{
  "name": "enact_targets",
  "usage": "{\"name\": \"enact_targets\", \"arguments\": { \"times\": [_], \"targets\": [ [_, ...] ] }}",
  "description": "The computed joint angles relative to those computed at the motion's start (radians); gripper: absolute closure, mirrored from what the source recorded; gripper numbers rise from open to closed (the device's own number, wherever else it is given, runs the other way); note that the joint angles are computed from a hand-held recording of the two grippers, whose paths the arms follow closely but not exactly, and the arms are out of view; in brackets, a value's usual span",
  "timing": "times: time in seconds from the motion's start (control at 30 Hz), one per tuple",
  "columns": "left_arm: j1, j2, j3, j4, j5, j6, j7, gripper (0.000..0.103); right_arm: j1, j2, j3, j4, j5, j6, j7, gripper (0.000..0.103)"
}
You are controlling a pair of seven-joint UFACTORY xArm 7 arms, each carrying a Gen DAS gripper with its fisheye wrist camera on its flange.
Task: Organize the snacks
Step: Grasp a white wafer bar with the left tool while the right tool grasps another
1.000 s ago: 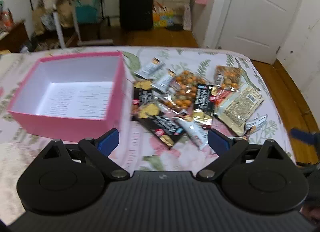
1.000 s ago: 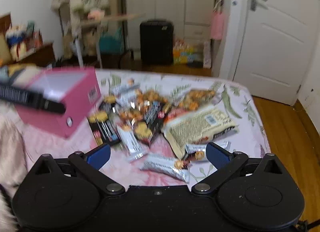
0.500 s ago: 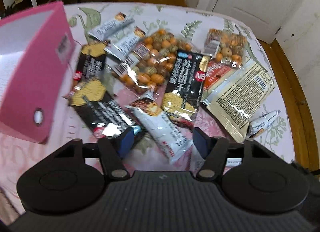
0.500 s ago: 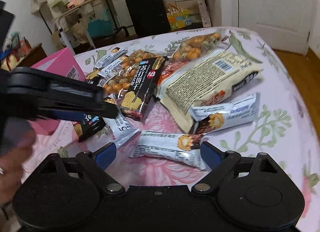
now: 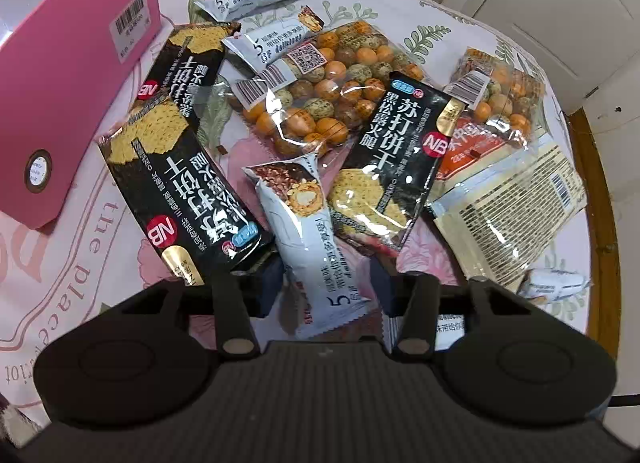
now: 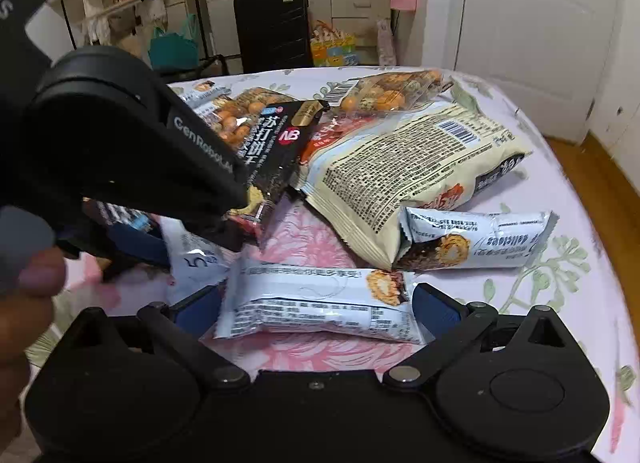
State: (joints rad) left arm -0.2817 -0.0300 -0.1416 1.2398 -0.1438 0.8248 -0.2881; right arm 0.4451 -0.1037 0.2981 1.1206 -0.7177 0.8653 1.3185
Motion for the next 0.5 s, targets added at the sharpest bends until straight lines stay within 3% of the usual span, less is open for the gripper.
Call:
{"name": "enact_targets", "arguments": {
  "times": [0.03, 0.13, 0.5],
  "targets": [
    [0.0, -0.007, -0.001, -0.011, 0.013, -0.008, 0.007, 0.069, 0.003, 0.005, 0.007, 0.008, -0.017, 0.025, 0.007, 0.011],
    [0.005, -0.024, 0.01, -0.03, -0.034, -0.018, 0.067, 0.074, 0.012, -0.015, 0.013, -0.003, -0.036, 0.027, 0.016, 0.016],
    [0.02, -0.128, 0.039, -0.093, -0.151, -0.011, 0.286, 0.076, 0.023, -0.066, 0.054, -0.012, -0.023, 0.049, -0.041, 0.017]
  ]
}}
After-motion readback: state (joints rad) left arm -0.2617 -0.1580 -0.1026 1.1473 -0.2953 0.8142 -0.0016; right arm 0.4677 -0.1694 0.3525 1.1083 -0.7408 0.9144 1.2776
